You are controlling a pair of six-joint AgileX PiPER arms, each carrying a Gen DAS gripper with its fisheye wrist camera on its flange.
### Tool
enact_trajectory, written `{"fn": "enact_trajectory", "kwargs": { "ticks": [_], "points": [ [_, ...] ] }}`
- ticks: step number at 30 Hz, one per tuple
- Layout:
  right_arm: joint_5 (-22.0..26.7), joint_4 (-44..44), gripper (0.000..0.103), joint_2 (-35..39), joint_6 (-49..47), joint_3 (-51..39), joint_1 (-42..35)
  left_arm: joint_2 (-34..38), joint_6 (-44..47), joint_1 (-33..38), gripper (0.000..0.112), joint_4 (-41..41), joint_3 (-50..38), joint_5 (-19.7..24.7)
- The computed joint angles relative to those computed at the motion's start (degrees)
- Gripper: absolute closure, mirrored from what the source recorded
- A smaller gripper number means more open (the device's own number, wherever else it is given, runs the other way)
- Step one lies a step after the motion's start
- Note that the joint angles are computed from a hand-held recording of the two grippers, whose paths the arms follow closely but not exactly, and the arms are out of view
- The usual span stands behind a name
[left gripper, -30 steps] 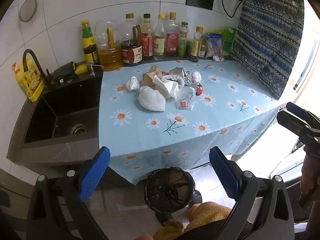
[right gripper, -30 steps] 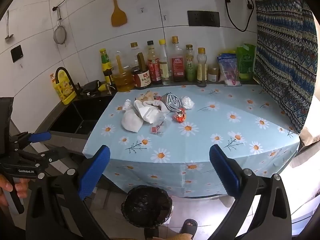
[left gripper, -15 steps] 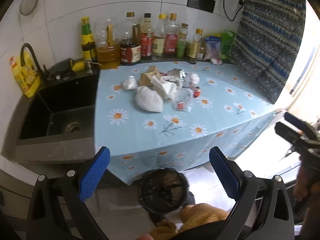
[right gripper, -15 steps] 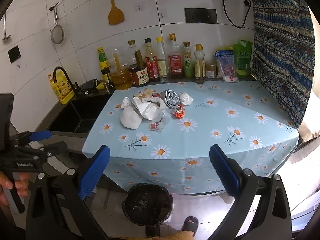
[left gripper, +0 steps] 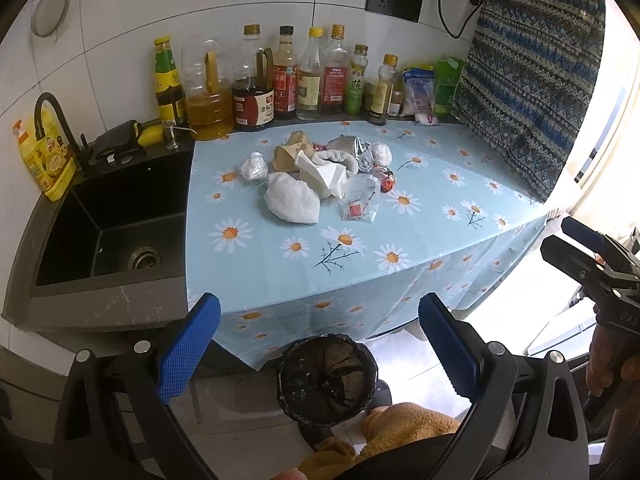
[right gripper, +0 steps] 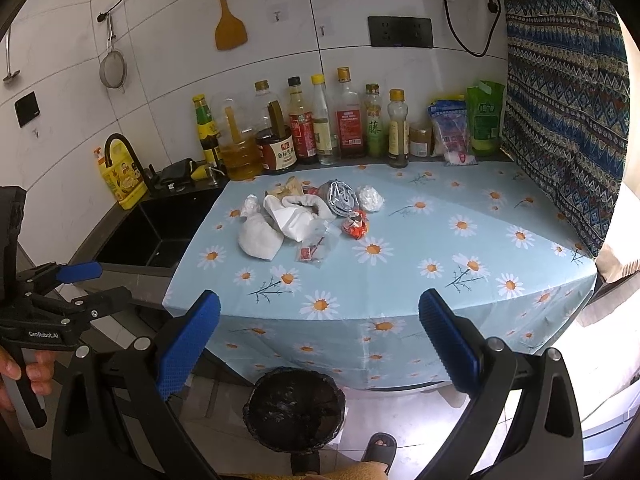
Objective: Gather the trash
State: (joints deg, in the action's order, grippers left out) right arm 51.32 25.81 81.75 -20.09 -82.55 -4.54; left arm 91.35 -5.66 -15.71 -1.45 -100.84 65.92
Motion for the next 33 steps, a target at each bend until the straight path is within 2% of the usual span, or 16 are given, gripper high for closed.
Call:
{"fn": "enact_trajectory", "kwargs": {
  "ticks": [19,24,33],
  "points": [
    [-0.2,-2.5,0.004,2.0,2.8,-1.7,2.5,0.0,0.8,1.9,0.016,-1.8,1.8,-1.1],
    [3.4,-0.5,0.004,4.4,4.0,-4.7,2.0,-0.3,1.2,3.1,0.016,-2.2,2.6,-1.4],
    [3.6,-3.4,0.004,5.0,6.7,-5.2,3.4,-1.5,2.8,5.6,0.016,-2.8,4.1,-2.5]
  ]
}}
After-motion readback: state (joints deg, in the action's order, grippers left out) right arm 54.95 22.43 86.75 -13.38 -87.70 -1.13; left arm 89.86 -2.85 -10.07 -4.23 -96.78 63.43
